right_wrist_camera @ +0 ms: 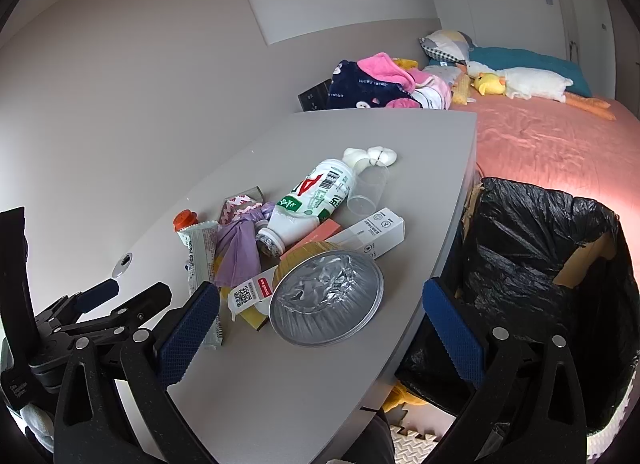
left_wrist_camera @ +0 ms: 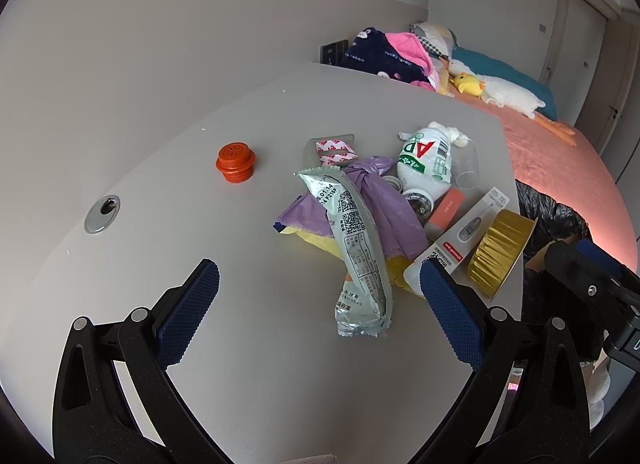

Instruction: Collect trash

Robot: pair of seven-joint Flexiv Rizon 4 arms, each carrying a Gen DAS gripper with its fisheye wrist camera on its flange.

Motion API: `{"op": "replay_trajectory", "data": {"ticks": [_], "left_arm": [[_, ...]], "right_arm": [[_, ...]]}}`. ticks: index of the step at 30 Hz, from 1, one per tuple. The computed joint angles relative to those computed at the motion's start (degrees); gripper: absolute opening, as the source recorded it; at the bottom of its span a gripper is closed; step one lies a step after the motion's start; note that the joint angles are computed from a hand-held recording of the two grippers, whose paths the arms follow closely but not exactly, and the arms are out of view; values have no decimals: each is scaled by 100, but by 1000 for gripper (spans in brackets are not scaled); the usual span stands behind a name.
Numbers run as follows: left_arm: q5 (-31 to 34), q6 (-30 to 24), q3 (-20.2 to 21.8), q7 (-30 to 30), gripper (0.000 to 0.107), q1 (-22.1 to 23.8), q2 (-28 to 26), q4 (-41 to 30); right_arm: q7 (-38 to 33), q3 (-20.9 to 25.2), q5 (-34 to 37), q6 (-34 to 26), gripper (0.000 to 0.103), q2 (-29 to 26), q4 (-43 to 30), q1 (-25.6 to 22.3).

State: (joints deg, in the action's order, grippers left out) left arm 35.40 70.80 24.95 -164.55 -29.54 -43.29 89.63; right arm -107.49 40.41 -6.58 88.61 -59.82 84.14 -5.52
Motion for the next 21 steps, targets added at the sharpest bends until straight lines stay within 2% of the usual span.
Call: {"op": "replay_trajectory", "data": {"ticks": [15, 21], "left_arm": [[-7, -10, -45, 26, 97, 34, -7, -12], [-14, 314, 41, -121, 97, 29, -73, 41]], "right_arm": [[6, -22, 8, 11, 101, -4, -8, -1], [33, -135, 11, -103, 101, -73, -143, 79]]}}
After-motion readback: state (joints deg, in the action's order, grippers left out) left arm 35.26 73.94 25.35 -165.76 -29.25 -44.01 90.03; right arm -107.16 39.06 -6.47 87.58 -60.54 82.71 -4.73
